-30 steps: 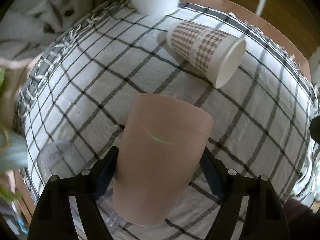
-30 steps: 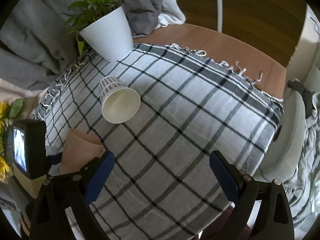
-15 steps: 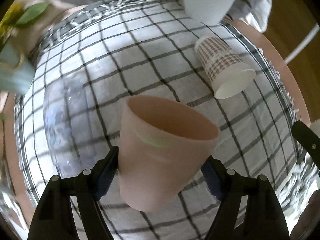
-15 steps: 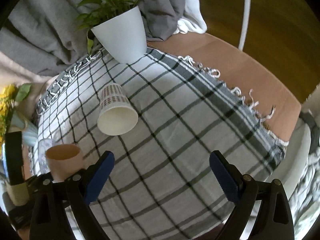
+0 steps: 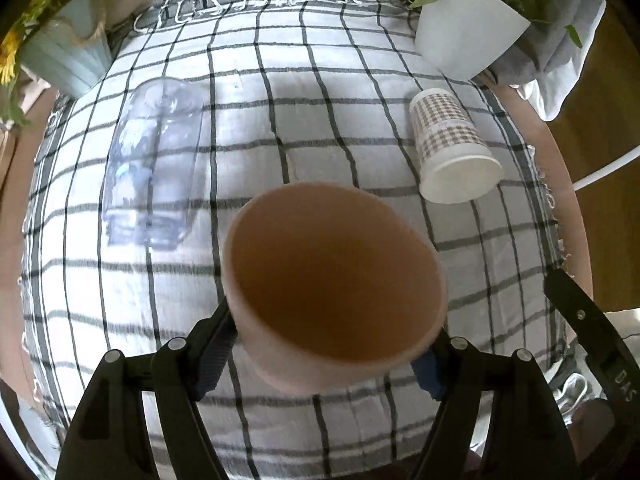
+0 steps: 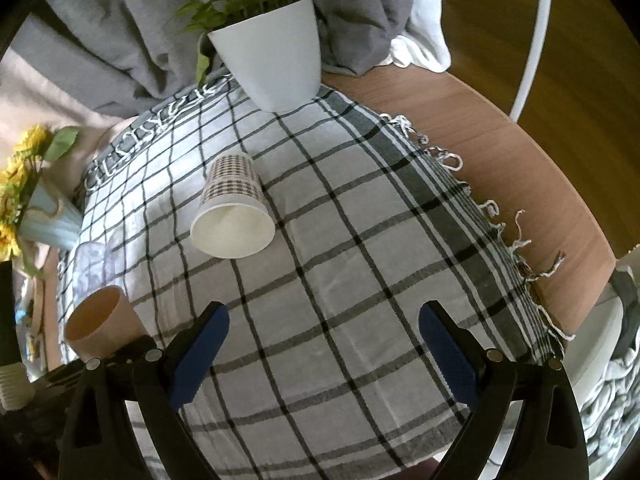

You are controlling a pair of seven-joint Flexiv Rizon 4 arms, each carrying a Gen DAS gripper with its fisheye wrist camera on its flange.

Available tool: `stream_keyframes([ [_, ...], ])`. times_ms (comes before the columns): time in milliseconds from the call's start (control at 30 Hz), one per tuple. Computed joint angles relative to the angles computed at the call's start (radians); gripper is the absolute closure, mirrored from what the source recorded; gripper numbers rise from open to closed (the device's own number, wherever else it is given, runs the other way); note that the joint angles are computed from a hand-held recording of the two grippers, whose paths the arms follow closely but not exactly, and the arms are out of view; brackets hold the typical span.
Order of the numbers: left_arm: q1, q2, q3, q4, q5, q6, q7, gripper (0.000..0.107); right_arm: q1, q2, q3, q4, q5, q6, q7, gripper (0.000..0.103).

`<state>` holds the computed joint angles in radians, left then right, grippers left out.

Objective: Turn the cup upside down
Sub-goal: 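Lift the pink cup with the left tool and rotate it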

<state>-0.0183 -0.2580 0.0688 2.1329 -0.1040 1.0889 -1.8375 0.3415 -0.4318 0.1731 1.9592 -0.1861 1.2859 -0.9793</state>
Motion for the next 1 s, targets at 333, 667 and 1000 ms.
stream_keyframes([
  [333, -0.017, 0.057, -0.017, -0.015, 0.028, -0.175, -0.013, 0.032, -0.086, -0.003, 0.106, -0.055, 0.154, -0.049, -0.173, 0.007],
  [667, 0.010, -0.030, -0.028, -0.060, -0.088, -0.201, 0.016, 0.033, -0.060, -0.017, 0.072, -0.086, 0.196, -0.087, -0.187, 0.007],
  [1000, 0.039, -0.095, -0.038, -0.069, -0.189, -0.163, 0.018, 0.034, -0.034, -0.033, 0.034, -0.095, 0.152, -0.074, -0.134, 0.007],
])
